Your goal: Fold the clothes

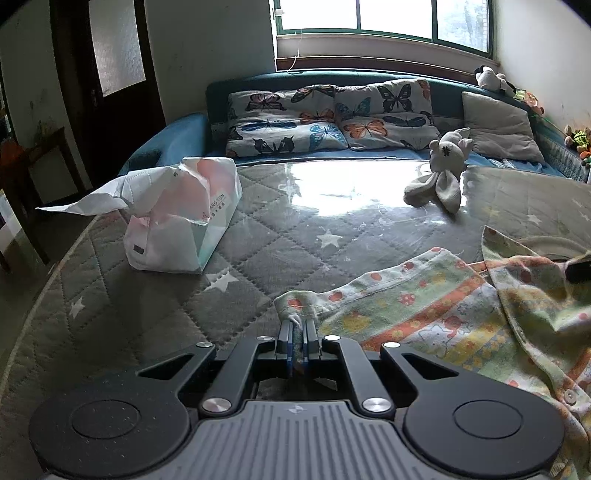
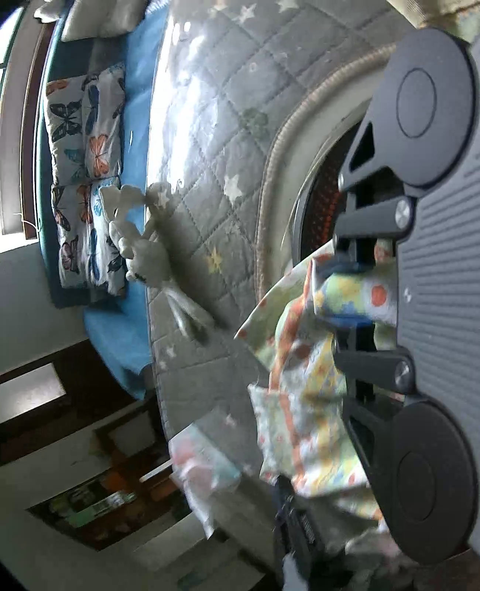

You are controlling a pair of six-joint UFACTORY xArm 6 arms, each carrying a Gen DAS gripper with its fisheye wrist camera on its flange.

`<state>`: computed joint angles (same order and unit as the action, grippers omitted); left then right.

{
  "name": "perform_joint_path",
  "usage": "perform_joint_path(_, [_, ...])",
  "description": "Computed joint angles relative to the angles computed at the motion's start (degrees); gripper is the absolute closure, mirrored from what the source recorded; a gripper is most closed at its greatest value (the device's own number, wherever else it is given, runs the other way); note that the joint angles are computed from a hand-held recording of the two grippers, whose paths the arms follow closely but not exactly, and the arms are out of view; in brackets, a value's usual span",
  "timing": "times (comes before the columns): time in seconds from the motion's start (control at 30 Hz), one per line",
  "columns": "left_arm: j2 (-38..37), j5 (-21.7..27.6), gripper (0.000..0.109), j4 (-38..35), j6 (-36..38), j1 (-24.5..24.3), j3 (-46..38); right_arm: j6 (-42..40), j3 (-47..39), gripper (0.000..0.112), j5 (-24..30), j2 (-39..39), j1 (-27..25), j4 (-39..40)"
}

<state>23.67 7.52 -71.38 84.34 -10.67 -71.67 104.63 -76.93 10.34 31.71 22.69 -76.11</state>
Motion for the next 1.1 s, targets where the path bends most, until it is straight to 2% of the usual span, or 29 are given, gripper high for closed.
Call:
perform_joint_path(0.07, [-0.1,0.2,0.103,-0.4,0.1,0.1,0.0,-0.3,-0.7,0.104,11.3,-1.4,4.2,-4.6])
perform_joint_path(0.13, [0.0,0.1,0.103,-1.1,0.6,0.1,0.0,2.7,-1.2,0.104,20.3,-1.8,8.1,-14.1])
perform_joint_path(0.2, [0.0,-0.1,0.103,-1.7,1.0,0.0,0.0,0.3,-1.9,0.102,26.7,-1.4,12.1,-19.0])
perform_joint_path(0.23, [0.1,-0.2,0.103,-2.0,1.2,-0.1,-0.1,-2.9,-2.7,0.100,27.3,-0.6,13.5,-20.1])
perform_joint_path(0.27, [0.1,-0.2,0.103,-2.3,1.4,-0.1,-0.1,-5.4,-3.5,0.098,26.7,0.0,14.1,-20.1])
perform_joint_path(0.33, [0.0,0.0,0.102,-2.5,1.4,0.0,-0.1,-7.8,-4.8,0.093,22.1,1.3,14.2,-19.2])
perform_joint_path(0.4, [0.0,0.3,0.102,-2.5,1.2,0.2,-0.1,-9.1,-6.2,0.092,14.6,2.9,13.1,-15.7])
perform_joint_path(0.47, [0.0,0.3,0.102,-2.7,1.3,0.2,-0.1,-10.5,-7.2,0.088,9.3,4.3,11.9,-11.3])
perform_joint_path(0.6, [0.0,0.3,0.100,-3.0,1.5,0.2,-0.1,-8.4,-6.4,0.087,4.7,4.7,10.4,-9.3])
perform_joint_path(0.8, [0.0,0.8,0.099,-2.6,1.0,0.5,-0.2,18.2,-0.6,0.086,-1.2,-2.0,8.3,-27.9])
perform_joint_path(0.87, [0.0,0.9,0.100,-2.9,1.1,0.5,-0.1,24.8,1.9,0.086,-0.8,-4.7,7.9,-32.1])
perform_joint_path(0.97, [0.0,0.8,0.100,-3.3,1.5,0.5,-0.1,27.4,6.4,0.086,1.5,-8.2,7.2,-30.5])
perform_joint_path(1.1, [0.0,0.8,0.100,-2.9,1.0,0.5,-0.1,37.5,7.4,0.085,-0.8,-8.1,3.5,-32.0])
